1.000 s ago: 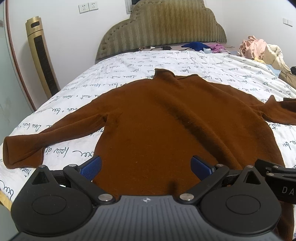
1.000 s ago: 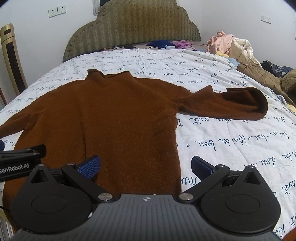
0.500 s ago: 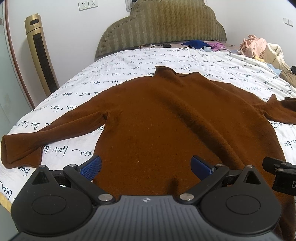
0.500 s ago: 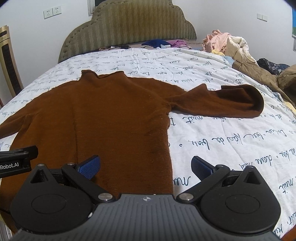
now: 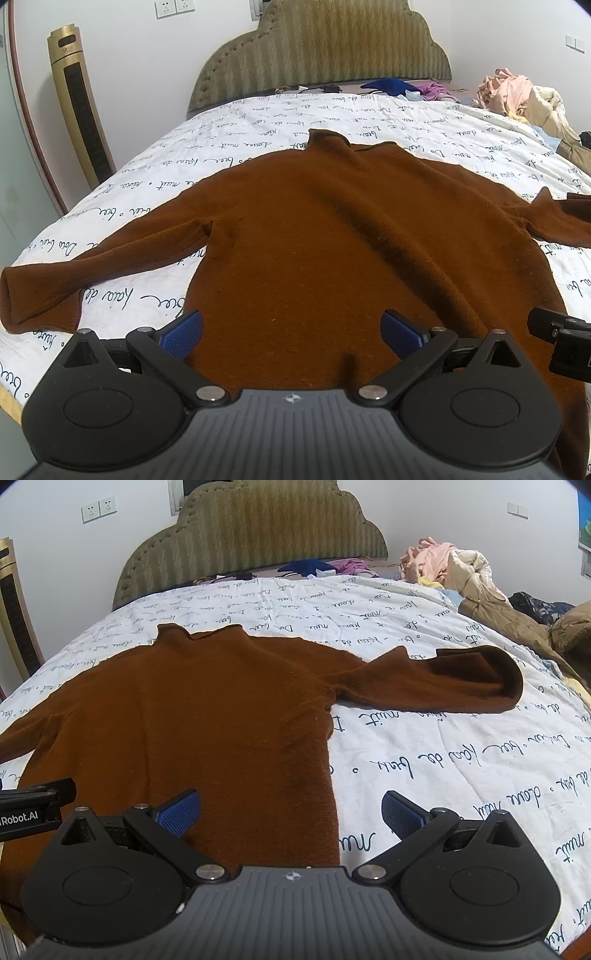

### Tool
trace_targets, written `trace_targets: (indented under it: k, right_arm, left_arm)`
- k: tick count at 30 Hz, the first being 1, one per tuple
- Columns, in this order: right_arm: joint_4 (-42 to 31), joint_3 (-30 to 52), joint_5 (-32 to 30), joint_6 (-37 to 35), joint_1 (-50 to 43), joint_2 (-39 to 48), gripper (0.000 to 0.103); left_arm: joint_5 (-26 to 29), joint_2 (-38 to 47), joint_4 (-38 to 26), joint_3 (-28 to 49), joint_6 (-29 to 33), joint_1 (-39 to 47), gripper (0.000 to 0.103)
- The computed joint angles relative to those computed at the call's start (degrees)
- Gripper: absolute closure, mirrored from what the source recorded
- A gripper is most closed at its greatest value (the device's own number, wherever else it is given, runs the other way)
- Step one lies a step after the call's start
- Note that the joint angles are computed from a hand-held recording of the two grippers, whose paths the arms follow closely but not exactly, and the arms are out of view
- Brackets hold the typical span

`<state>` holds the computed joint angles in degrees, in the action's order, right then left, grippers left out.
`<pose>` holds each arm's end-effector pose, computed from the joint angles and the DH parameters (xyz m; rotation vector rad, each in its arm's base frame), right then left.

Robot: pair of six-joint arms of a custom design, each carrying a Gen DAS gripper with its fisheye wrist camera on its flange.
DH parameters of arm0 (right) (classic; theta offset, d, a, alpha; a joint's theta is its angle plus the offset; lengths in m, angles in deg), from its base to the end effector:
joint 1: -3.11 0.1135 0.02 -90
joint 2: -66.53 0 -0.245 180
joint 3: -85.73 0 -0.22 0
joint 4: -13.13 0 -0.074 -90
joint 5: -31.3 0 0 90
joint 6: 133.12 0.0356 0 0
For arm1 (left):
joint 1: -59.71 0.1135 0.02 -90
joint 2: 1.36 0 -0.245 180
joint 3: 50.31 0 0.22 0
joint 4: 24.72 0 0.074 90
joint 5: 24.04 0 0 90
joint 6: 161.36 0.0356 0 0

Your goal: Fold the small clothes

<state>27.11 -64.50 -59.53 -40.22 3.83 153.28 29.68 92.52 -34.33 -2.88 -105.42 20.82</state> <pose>0.2061 0.0031 0.0989 0.0369 2.3214 0.0487 0.2043 -0.1377 0.1133 -0.1328 2.3069 0.1886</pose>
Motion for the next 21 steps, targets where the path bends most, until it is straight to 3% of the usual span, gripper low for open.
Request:
trace_targets:
  k: [7, 12, 15, 19, 21]
  right_arm:
    - [0.0, 0.2, -0.5, -0.3, -0.3, 0.4, 0.000]
    - [-1.2, 2.0, -7.1, -5.7, -7.0, -0.6, 0.006]
    - [-1.8, 7.0, -12.1, -9.4, -15.4, 2.7, 0.020]
    - [-4.9, 16.1, -15.0, -10.8, -24.0, 9.1, 0.020]
    - [-6.8, 21.9, -16.0, -10.6, -27.2, 14.1, 0.012]
  left_arm:
    - [0.0, -0.3, 0.0, -0.3, 0.0, 0.2, 0.000]
    - [0.2, -1.1, 4.5, -2.4, 4.1, 0.7, 0.000]
    - [0.7, 0.4, 6.0, -1.4, 6.5, 1.2, 0.000]
    - [1.9, 2.9, 6.2, 0.6, 7.6, 1.3, 0.000]
    - [2.9, 4.0, 5.7, 1.5, 8.0, 1.3, 0.000]
